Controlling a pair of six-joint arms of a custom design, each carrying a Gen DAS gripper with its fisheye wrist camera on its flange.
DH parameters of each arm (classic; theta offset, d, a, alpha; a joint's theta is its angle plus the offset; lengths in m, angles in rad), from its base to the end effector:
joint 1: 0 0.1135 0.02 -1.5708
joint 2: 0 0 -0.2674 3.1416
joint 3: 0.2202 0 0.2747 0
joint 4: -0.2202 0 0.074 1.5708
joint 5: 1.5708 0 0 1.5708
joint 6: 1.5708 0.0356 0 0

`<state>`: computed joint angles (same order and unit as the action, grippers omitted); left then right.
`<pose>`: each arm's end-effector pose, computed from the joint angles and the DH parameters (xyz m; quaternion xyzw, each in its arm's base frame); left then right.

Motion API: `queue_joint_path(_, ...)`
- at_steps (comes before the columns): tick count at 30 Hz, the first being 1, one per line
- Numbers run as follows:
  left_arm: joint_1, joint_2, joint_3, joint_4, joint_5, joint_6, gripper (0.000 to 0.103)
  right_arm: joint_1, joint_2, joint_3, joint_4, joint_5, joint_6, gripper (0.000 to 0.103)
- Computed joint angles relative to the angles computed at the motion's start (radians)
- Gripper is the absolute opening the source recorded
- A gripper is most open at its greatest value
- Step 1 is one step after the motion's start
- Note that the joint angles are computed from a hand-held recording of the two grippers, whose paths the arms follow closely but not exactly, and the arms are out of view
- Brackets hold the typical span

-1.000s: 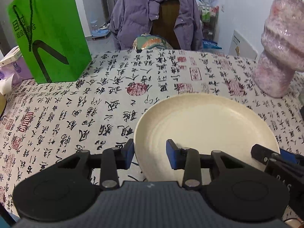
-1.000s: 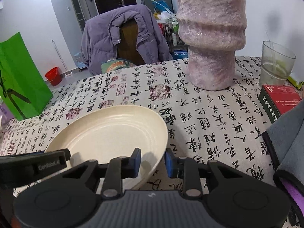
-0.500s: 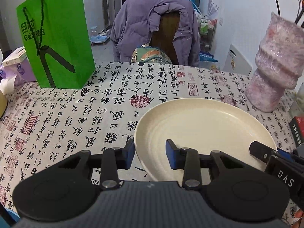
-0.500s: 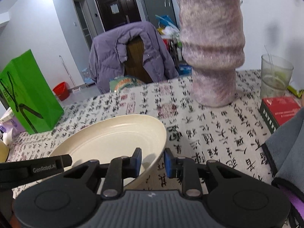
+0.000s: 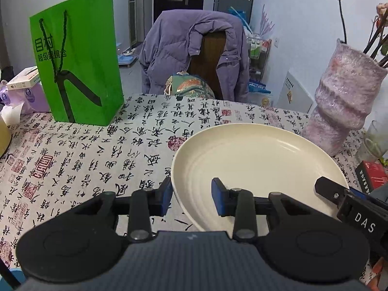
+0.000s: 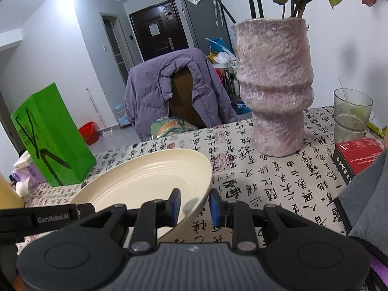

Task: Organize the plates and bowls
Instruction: 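Lift the plain cream plate off the table with both grippers, then carry the held plain cream plate with both grippers toward the blue bowl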

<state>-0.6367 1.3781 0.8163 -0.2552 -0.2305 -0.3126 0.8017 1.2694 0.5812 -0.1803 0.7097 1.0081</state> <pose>0.2477 -0.1730 0.2047 0.1073 0.9184 -0.0720 0.3740 0.1913 0.1642 0.1678 0.2096 0.8635 0.0521 0.4558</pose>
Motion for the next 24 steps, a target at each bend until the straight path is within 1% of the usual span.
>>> queue_joint_path(9,0.031,-0.114,-0.047,-0.016,0.041,0.029,0.035,0.064,-0.034,0.015,-0.03,0.068,0.008,0.025)
queue_joint_path(14,0.062,-0.164,-0.052,-0.057,0.061,0.063,0.035,0.137,-0.047,0.035,-0.045,0.142,0.024,0.023)
queue_joint_path(17,0.091,-0.202,-0.06,-0.079,0.089,0.083,0.035,0.182,-0.043,0.052,-0.058,0.191,0.041,0.022)
queue_joint_path(21,0.115,-0.241,-0.068,-0.098,0.109,0.101,0.035,0.22,-0.011,0.095,-0.097,0.242,0.075,0.021)
queue_joint_path(24,0.136,-0.271,-0.078,-0.111,0.136,0.105,0.035,0.249,0.003,0.126,-0.155,0.263,0.126,0.021)
